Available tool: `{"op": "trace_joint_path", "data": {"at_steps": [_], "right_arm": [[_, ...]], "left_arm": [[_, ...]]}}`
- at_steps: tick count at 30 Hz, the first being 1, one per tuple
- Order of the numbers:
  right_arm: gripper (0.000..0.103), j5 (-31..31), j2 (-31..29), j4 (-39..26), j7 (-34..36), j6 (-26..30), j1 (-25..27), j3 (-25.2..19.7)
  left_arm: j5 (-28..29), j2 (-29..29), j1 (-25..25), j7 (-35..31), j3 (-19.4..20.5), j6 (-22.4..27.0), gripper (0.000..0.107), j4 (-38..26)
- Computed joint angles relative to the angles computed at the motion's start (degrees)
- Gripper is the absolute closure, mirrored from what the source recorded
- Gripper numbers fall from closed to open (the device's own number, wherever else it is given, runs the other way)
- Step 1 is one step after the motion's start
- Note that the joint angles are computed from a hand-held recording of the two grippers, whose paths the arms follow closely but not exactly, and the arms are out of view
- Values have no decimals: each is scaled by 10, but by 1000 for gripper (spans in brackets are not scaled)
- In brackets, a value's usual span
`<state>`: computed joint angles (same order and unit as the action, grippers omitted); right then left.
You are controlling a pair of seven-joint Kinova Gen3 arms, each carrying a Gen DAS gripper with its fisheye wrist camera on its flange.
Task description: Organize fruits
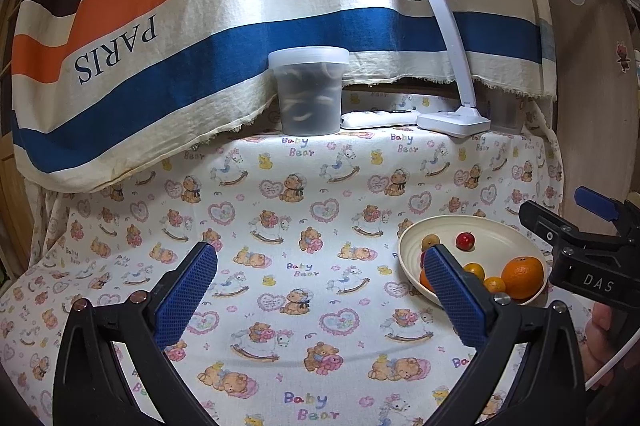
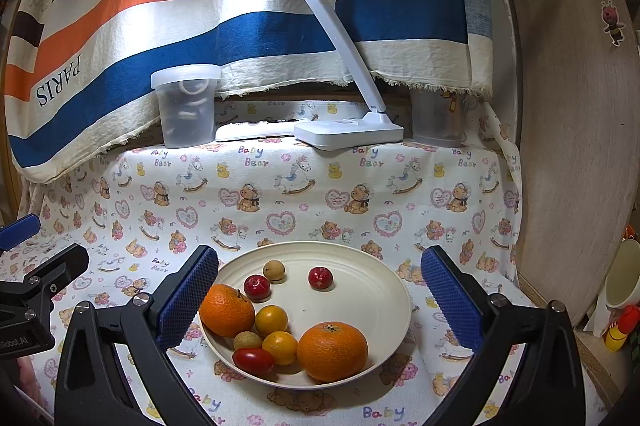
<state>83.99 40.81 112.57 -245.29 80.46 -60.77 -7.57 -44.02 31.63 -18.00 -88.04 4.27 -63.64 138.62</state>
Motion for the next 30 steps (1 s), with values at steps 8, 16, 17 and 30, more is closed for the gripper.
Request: {"op": "trace_joint_path", "data": {"at_steps": [8,16,17,30], "right_arm": [[1,1,0,1,-1,0,0,-1],[1,2,0,2,-1,0,1,-1],[1,1,0,1,-1,0,1,-1],[1,1,0,2,-2,-2,1,-1]], "left_arm": [[0,-1,0,1,0,1,5,-1],[-1,0,0,1,-1,1,5,-1],[-1,0,0,1,-1,0,5,-1],[1,-2,2,0,0,6,5,-2]]}}
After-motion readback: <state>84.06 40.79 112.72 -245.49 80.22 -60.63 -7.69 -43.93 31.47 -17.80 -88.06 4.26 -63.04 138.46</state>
